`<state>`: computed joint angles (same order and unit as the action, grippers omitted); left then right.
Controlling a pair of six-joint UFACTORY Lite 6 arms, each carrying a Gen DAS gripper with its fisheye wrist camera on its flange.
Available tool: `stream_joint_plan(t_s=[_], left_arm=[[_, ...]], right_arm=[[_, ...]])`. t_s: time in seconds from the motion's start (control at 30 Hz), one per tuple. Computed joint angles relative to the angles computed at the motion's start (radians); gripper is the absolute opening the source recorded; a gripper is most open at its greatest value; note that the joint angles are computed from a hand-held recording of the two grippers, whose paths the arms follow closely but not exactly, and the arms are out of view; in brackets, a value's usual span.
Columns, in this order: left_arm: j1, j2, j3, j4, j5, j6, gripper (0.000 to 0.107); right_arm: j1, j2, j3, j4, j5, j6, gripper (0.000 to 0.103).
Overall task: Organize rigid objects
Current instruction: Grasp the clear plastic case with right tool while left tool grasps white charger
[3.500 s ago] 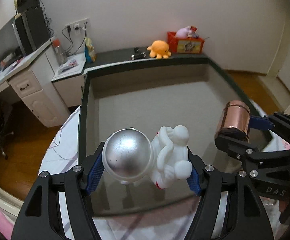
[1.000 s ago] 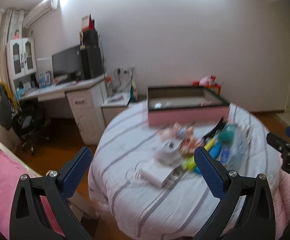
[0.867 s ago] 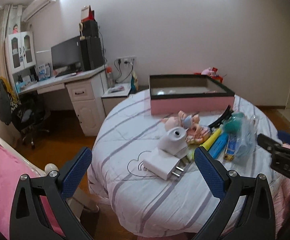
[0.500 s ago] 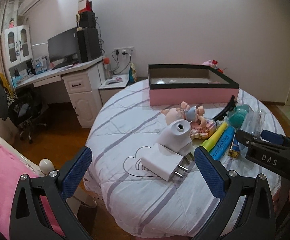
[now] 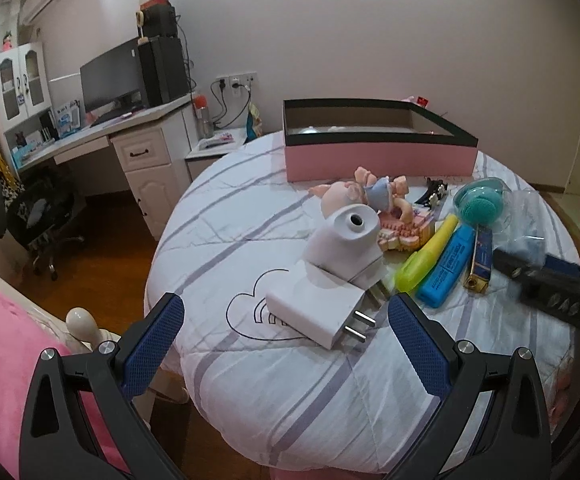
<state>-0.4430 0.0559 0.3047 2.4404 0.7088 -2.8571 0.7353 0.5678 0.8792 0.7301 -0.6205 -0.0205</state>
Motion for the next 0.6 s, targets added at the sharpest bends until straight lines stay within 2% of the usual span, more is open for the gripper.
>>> stream_joint_plan(t_s=[0.17, 0.3, 0.4, 0.53, 0.6], left_arm=[[0.004, 0.027, 0.017, 0.013, 0.003, -0.004, 0.103], [0.010, 0.050, 0.032, 0.021, 0.002, -0.006, 0.103], [0.017, 0.067, 0.038, 0.031, 0.003, -0.014, 0.103], [0.029, 0.086, 0.041, 0.042, -0.001, -0.017, 0.103], [0.028, 0.093, 0.045, 0.043, -0.001, -0.019, 0.103]], right_arm=[[-0.025, -0.089, -0.139, -0.075, -0.090, 0.105, 0.094], [-0.080, -0.099, -0.172, -0.246, -0.099, 0.222, 0.093], [-0.114, -0.102, -0.177, -0.344, -0.089, 0.286, 0.088], [-0.131, -0.090, -0.157, -0.377, -0.049, 0.356, 0.090], [-0.139, -0.080, -0.151, -0.405, -0.073, 0.394, 0.091]])
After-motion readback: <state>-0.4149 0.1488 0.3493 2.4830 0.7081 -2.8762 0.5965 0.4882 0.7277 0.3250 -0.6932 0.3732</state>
